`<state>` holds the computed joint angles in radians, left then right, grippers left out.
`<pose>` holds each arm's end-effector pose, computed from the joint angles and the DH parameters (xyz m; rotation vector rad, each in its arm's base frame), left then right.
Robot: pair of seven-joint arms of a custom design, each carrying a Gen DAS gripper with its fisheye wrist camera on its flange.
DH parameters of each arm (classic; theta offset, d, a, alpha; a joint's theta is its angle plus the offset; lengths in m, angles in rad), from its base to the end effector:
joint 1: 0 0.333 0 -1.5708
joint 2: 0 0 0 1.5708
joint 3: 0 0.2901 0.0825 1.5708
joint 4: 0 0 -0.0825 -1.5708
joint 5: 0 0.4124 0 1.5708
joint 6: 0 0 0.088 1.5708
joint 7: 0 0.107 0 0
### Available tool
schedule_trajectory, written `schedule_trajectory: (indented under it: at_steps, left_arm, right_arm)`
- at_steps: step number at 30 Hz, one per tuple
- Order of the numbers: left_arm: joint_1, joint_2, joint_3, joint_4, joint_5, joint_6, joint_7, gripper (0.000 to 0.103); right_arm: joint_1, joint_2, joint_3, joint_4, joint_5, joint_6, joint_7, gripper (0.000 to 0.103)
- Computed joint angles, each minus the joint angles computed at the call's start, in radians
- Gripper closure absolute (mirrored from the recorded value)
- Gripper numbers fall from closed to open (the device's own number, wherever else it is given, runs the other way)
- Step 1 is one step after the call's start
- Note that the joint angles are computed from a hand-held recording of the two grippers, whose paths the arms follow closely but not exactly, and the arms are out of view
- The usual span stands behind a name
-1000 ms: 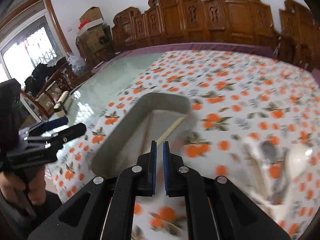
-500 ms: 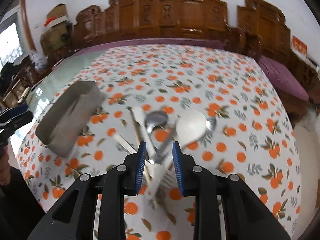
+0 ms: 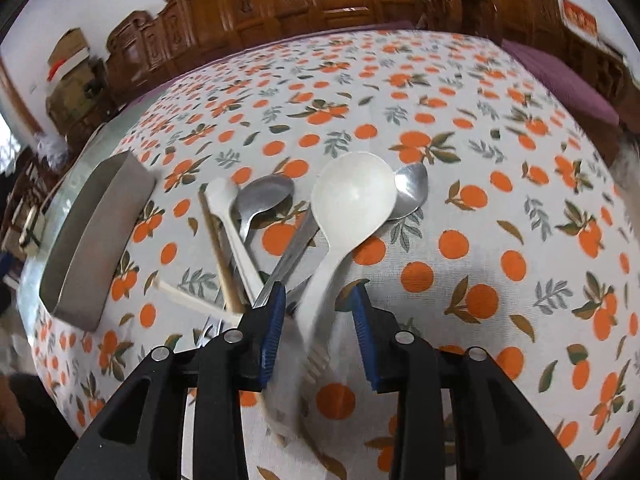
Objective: Organize utensils
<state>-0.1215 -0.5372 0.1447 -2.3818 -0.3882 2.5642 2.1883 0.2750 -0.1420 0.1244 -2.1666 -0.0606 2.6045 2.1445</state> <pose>0.4792 0.0245 0.5655 -1.4779 2.0853 -0.8960 0.5330 0.2284 0.4832 -1.7114 1.9448 -0.3067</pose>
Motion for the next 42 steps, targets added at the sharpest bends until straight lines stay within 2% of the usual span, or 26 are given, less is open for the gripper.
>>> schedule_trajectory:
  at_steps: [1, 4, 11, 18, 23, 28, 37, 42]
  left_arm:
    - [0.002, -0.003, -0.003, -0.003, 0.003, -0.005, -0.003, 0.012]
    - [0.001, -0.018, -0.008, -0.016, 0.009, -0.006, -0.003, 0.012]
    - [-0.007, -0.048, -0.029, -0.036, 0.041, -0.03, -0.024, 0.012]
    - [-0.016, -0.07, -0.072, -0.06, 0.097, -0.047, -0.122, 0.012]
    - [-0.036, -0.037, -0.104, -0.04, 0.118, -0.075, -0.215, 0.012]
    - [-0.048, 0.034, -0.152, 0.002, 0.15, -0.103, -0.314, 0.012]
    - [-0.046, 0.187, -0.226, 0.12, 0.222, -0.141, -0.507, 0.012]
    - [-0.031, 0.257, -0.272, 0.18, 0.309, -0.172, -0.645, 0.012]
  right_arm:
    - [0.001, 0.0, 0.0, 0.001, 0.002, -0.008, -0.001, 0.078]
    - [-0.001, -0.017, 0.004, -0.005, -0.02, -0.023, 0.003, 0.092]
    - [-0.021, -0.138, 0.014, -0.086, -0.047, -0.03, -0.015, 0.094]
    - [-0.033, -0.345, 0.028, -0.208, 0.002, -0.071, -0.092, 0.094]
    - [-0.061, -0.452, 0.051, -0.288, 0.033, -0.078, -0.077, 0.094]
    - [-0.097, -0.499, 0.068, -0.316, 0.029, -0.078, -0.068, 0.094]
    - [-0.12, -0.541, 0.032, -0.363, 0.083, -0.064, -0.094, 0.094]
    - [-0.119, -0.542, 0.025, -0.372, 0.119, -0.05, -0.106, 0.094]
